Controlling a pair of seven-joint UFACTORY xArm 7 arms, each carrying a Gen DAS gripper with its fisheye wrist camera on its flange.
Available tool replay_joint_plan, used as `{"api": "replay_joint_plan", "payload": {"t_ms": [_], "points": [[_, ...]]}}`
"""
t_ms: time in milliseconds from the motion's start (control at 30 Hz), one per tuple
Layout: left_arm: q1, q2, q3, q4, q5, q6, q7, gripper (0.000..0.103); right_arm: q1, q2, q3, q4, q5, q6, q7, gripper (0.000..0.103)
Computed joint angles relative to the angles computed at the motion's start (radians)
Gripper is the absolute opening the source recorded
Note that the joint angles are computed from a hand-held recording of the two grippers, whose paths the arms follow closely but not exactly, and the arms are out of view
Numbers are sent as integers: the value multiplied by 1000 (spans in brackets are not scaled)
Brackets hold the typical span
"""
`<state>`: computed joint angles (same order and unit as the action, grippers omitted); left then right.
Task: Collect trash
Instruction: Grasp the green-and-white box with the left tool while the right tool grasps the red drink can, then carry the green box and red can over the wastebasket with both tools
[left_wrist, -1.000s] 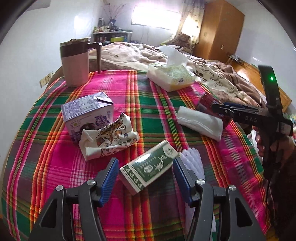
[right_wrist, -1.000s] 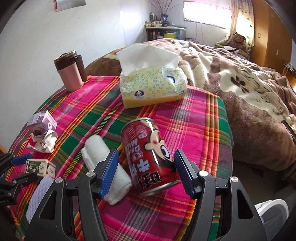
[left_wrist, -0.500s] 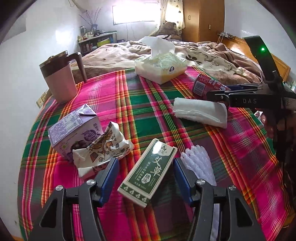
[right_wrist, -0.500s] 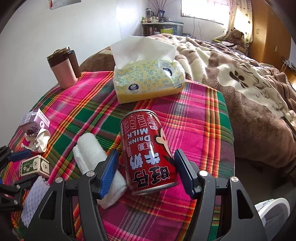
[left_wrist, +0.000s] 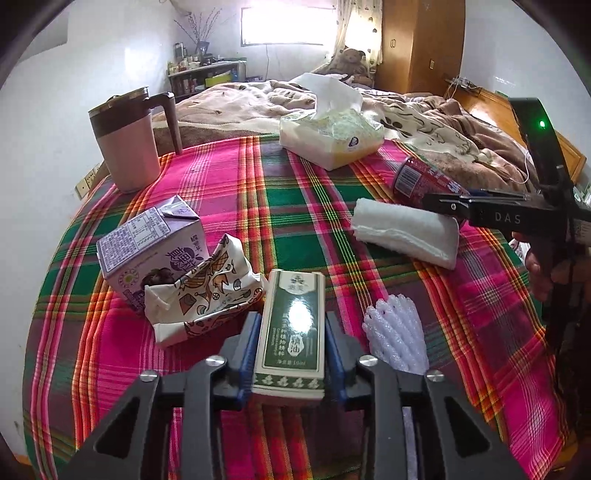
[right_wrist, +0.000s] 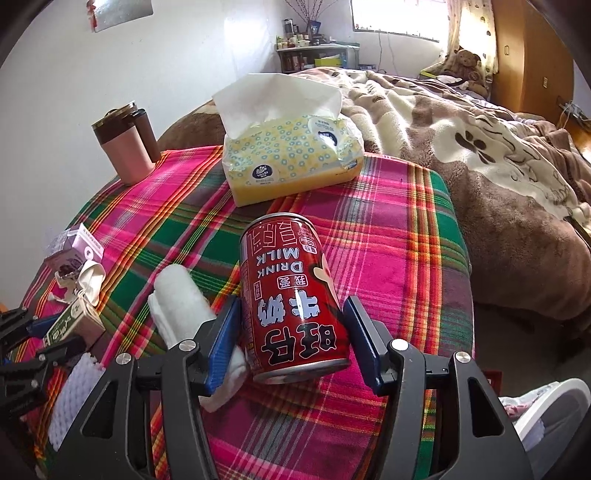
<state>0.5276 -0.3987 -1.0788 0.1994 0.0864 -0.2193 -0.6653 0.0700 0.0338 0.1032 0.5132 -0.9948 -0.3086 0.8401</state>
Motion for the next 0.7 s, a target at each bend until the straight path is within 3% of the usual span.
{"api": "replay_joint_plan", "payload": {"t_ms": [100, 267, 500, 700], "points": [[-24, -7, 17, -7, -8, -7, -11, 33, 12, -15, -8, -32, 74, -16, -63, 58], [-61, -45, 23, -19, -31, -11, -37, 33, 8, -32, -40, -52, 9, -60, -5, 57], [-156, -114, 82, -34, -9, 26, -110, 33, 30, -89, -83, -119, 41, -115, -38, 57], [-258, -181, 153, -48, 35, 71, -183, 33, 55, -168, -99, -219, 197, -171, -168, 56]]}}
